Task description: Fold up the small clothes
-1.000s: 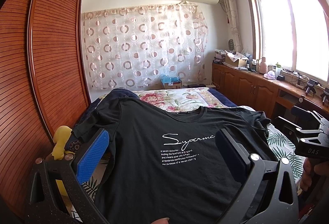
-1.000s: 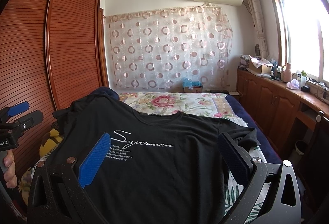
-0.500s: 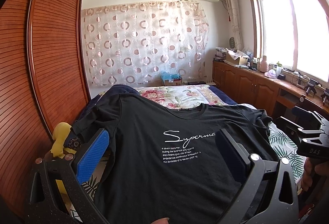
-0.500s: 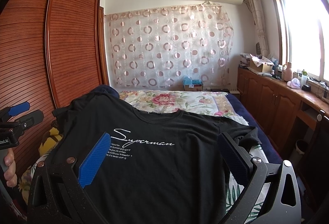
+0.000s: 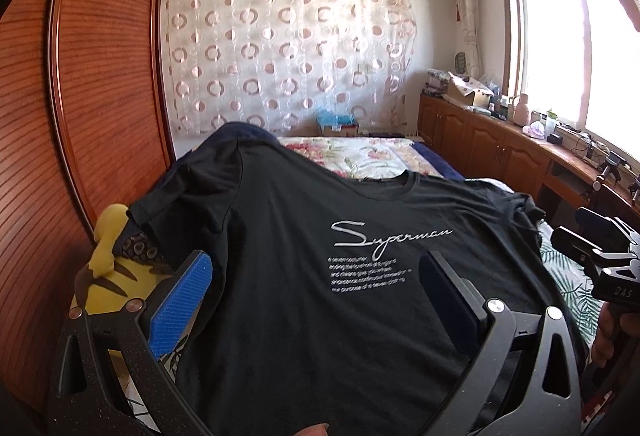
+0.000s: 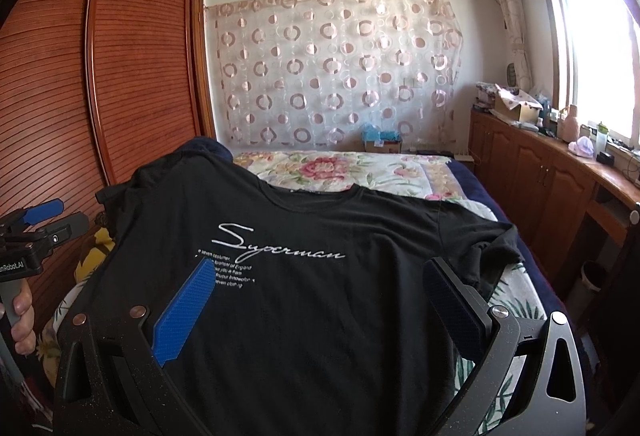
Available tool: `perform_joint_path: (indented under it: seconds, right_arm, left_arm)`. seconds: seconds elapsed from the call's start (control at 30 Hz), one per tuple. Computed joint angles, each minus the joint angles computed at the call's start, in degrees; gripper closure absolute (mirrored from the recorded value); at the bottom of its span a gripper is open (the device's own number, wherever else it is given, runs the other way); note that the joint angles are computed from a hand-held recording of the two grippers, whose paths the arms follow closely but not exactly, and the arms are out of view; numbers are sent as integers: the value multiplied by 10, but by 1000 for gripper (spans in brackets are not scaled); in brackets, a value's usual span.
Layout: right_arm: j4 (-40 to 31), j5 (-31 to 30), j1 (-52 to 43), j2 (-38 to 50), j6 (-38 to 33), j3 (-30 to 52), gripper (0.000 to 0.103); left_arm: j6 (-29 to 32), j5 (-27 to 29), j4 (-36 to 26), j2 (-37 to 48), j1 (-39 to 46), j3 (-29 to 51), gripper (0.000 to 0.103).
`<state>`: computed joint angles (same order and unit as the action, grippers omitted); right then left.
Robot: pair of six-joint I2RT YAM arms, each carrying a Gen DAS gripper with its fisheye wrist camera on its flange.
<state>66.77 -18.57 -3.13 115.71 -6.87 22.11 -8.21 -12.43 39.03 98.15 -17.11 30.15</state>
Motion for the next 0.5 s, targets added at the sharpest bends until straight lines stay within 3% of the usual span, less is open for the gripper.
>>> perform_joint_path:
  seconds: [0.5]
  right_arm:
    - [-135, -25, -5, -13, -37, 85, 0]
  left_arm:
    - [37, 89, -12, 89, 106, 82, 0]
